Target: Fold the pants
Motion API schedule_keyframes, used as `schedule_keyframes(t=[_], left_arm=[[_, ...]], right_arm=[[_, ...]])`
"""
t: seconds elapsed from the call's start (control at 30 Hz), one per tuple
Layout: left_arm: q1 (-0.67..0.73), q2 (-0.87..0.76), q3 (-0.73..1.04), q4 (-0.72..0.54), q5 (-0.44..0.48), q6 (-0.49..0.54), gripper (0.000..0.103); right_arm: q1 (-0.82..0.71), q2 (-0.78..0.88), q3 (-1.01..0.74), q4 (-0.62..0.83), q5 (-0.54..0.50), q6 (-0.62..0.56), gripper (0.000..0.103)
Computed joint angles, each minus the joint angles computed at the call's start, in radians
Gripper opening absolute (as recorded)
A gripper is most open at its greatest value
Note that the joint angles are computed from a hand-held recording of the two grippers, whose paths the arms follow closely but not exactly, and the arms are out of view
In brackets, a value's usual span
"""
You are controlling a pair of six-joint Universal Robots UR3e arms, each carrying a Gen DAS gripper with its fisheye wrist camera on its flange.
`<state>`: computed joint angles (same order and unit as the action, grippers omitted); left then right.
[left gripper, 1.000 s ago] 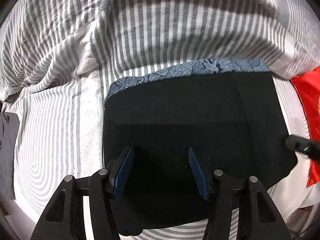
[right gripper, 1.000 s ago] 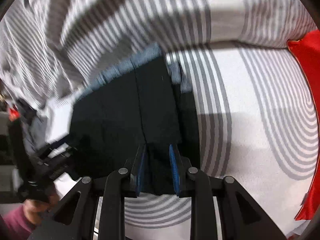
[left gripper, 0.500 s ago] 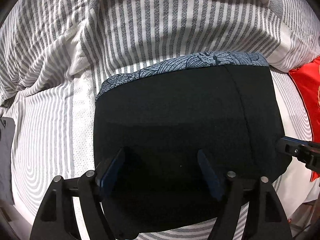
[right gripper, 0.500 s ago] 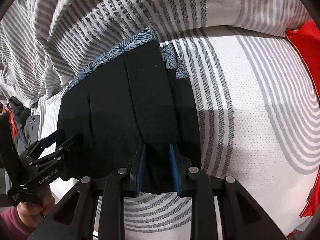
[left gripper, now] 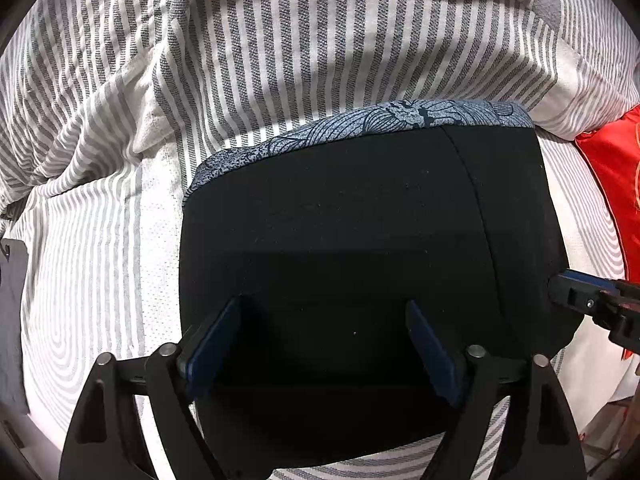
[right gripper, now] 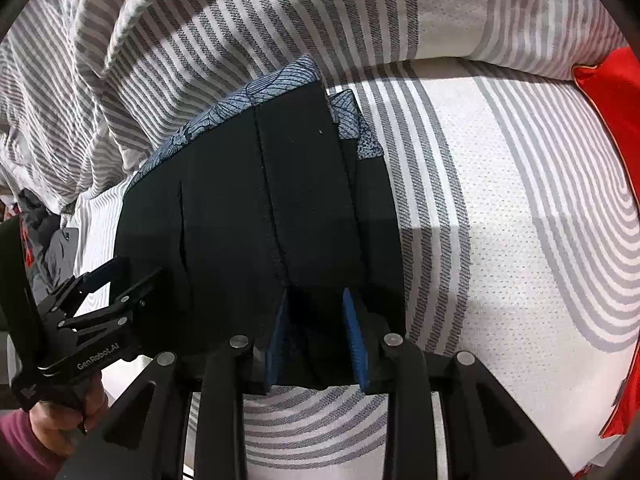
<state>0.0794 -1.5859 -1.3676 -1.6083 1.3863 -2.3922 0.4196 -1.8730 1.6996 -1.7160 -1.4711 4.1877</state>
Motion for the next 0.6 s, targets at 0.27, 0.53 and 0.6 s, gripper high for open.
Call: schedule_keyframes(t=[0.27,0.53,0.6], left_arm=[[-0.013,0.016,-0.017,0.005,0.007,-0.002,0.096],[0.035,-0.078,0.156,0.007,-0.013,-0.044,0.096],[0.031,-0.176,0.265,0.015,0.007,-0.097,0.096]], right_arm=[[0.026,0.046,-0.032,-0.007,-0.022,-0.018,0.043],[0.008,0.002,0.039,-0.063,-0.007,-0.021,0.043],[0.002,-0.007,0.052,-0.072,-0.001,-0.028,0.043]])
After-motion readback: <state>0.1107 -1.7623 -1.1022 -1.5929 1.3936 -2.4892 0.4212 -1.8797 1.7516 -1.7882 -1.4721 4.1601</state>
